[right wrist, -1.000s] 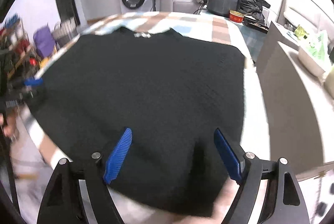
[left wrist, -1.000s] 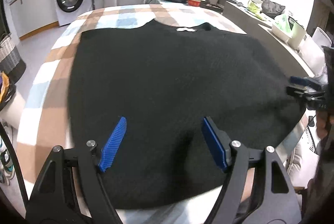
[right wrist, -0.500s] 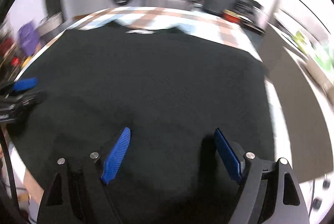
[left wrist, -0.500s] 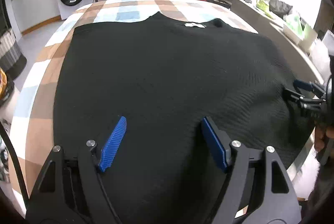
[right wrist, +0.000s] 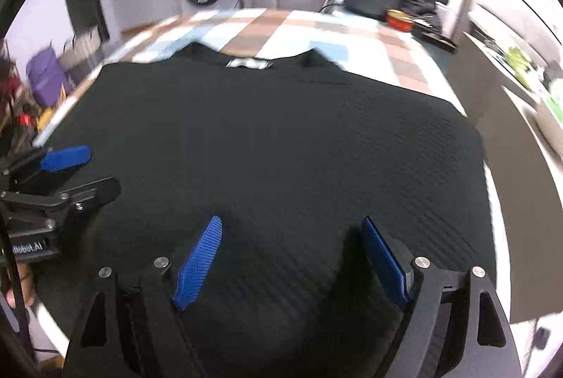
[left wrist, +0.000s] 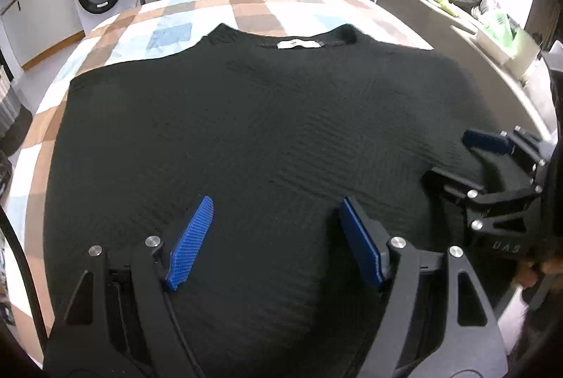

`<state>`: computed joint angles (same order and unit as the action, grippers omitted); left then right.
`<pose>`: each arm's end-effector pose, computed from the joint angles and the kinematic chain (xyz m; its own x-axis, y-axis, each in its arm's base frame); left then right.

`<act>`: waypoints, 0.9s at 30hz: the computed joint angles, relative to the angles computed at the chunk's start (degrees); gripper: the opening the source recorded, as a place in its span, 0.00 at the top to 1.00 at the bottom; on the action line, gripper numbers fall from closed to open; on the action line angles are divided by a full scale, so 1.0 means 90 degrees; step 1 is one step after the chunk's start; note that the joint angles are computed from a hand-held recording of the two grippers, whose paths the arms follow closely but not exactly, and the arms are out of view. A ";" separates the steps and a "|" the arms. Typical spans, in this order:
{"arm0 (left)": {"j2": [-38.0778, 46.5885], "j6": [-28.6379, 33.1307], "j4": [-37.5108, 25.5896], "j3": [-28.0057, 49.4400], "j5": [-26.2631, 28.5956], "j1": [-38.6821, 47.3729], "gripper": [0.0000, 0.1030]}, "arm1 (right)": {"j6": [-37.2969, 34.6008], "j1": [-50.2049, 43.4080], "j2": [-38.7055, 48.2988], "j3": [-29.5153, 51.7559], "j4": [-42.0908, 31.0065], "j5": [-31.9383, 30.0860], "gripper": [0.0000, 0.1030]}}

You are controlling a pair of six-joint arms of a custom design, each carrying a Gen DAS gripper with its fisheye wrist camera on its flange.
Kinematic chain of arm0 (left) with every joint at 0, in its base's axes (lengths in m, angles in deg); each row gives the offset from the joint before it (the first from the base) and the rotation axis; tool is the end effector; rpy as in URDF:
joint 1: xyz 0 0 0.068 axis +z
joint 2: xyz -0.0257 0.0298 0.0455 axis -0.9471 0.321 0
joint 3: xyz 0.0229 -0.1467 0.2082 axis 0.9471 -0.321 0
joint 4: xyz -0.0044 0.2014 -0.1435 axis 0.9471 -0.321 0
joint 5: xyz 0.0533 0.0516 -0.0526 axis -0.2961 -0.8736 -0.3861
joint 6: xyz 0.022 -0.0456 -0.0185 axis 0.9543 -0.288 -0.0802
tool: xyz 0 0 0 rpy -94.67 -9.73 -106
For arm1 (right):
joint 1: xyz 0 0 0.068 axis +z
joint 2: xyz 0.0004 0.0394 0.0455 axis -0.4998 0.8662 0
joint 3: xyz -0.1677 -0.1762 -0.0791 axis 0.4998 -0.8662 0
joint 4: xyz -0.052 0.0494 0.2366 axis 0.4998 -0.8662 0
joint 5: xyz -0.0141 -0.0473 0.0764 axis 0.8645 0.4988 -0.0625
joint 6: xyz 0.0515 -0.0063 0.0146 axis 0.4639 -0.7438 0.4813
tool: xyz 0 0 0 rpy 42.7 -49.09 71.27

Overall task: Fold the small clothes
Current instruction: 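Grasp the sweater side with the left gripper and fold it inward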

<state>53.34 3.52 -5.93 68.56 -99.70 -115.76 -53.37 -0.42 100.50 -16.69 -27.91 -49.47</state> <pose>0.2820 -0.2642 0.1627 -0.8114 0.1389 -0.5678 0.2152 0.9741 -0.0692 0.2308 0.1226 0.1743 -0.8010 -0.2535 -0.5424 -0.2526 0.9644 -0.0777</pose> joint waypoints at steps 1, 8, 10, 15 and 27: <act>-0.0073 0.0076 0.0031 -0.0120 -0.0049 0.0058 0.30 | -0.0152 -0.0108 -0.0047 -0.0081 0.0128 -0.0116 0.19; -0.1781 -0.0180 0.0357 -0.2195 -0.0611 0.0135 0.30 | -0.0661 -0.1673 -0.1243 -0.1071 0.0253 -0.0535 0.17; -0.2108 -0.0425 0.0052 -0.2478 -0.1043 -0.0044 0.30 | -0.0639 -0.1783 -0.1619 -0.1354 0.0187 -0.0210 0.17; -0.3648 -0.1262 -0.0217 -0.3633 -0.0834 -0.0108 0.30 | -0.0674 -0.2674 -0.3074 -0.1773 -0.0702 -0.1236 0.17; -0.7328 -0.4215 -0.0802 -0.5858 -0.0143 -0.1069 0.33 | 0.0344 -0.1864 -0.4196 -0.1949 -0.1422 -0.2021 0.17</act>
<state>-12.60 -34.42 -13.14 15.84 -100.98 -125.38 -50.28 -17.19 62.74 -34.23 -40.71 -67.66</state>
